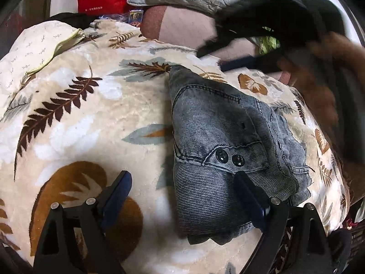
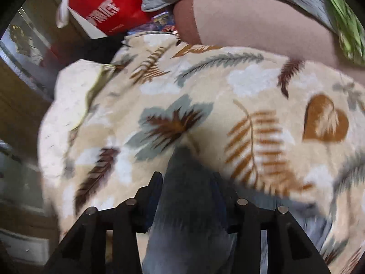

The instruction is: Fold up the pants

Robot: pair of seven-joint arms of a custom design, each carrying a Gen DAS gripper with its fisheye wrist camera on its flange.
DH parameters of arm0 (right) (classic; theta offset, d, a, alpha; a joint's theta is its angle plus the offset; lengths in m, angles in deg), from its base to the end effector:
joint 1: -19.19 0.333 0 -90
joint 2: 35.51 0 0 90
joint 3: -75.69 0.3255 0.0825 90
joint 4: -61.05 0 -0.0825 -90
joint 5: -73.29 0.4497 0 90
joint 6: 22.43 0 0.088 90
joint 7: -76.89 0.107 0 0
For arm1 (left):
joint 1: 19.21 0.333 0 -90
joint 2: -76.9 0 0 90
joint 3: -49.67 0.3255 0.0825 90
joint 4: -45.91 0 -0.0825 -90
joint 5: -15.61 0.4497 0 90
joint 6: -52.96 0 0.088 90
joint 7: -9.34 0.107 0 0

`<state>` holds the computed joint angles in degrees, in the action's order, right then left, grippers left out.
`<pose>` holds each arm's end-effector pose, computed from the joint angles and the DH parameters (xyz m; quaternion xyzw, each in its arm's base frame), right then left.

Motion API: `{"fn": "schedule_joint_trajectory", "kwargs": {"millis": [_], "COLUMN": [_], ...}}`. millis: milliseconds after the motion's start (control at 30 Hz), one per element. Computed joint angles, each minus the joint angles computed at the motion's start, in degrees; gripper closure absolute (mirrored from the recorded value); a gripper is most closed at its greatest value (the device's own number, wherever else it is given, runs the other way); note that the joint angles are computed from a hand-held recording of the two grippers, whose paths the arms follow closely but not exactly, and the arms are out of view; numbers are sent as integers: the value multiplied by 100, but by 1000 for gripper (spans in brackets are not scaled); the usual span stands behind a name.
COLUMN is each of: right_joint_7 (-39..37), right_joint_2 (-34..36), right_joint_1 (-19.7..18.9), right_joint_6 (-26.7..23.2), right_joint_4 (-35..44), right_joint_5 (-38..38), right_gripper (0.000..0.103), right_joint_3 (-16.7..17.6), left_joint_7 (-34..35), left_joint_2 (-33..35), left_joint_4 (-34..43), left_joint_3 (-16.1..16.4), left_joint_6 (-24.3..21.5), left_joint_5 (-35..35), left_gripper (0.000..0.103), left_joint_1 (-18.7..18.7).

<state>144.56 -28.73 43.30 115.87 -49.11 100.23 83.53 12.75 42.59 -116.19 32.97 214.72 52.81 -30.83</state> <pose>0.5768 0.3596 0.4500 -0.8638 0.4296 0.0309 0.2613 0.3610 -0.2144 0.3765 -0.7923 0.4971 -0.2899 0.2028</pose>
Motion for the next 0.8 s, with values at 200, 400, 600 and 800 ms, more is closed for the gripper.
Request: {"fn": "schedule_joint_trajectory", "kwargs": {"millis": [200,400,600,800], "right_joint_7": [-57,-1043,-1500,-1496], "right_joint_2": [305,-762,-1521,-1460], "right_joint_1": [-194,-556,-761,-857], "right_joint_6": [-526,-607,-1085,-1119], "right_joint_4": [-50,-964,-2112,-2214], "right_joint_5": [343,2000,2717,3061], "right_gripper": [52,43,38,37], "right_joint_3": [-62,-146,-583,-596], "left_joint_7": [-120,-252,-223,-165], "left_joint_2": [-63,-324,-293,-495], "left_joint_4": [21,-22,68,50], "left_joint_3": [-144,-178,-111,-103], "left_joint_6": [-179,-456,-709,-1050], "left_joint_5": [80,136,49,-107], "left_gripper": [12,12,12,12], "left_joint_1": [29,-68,-209,-440]}}
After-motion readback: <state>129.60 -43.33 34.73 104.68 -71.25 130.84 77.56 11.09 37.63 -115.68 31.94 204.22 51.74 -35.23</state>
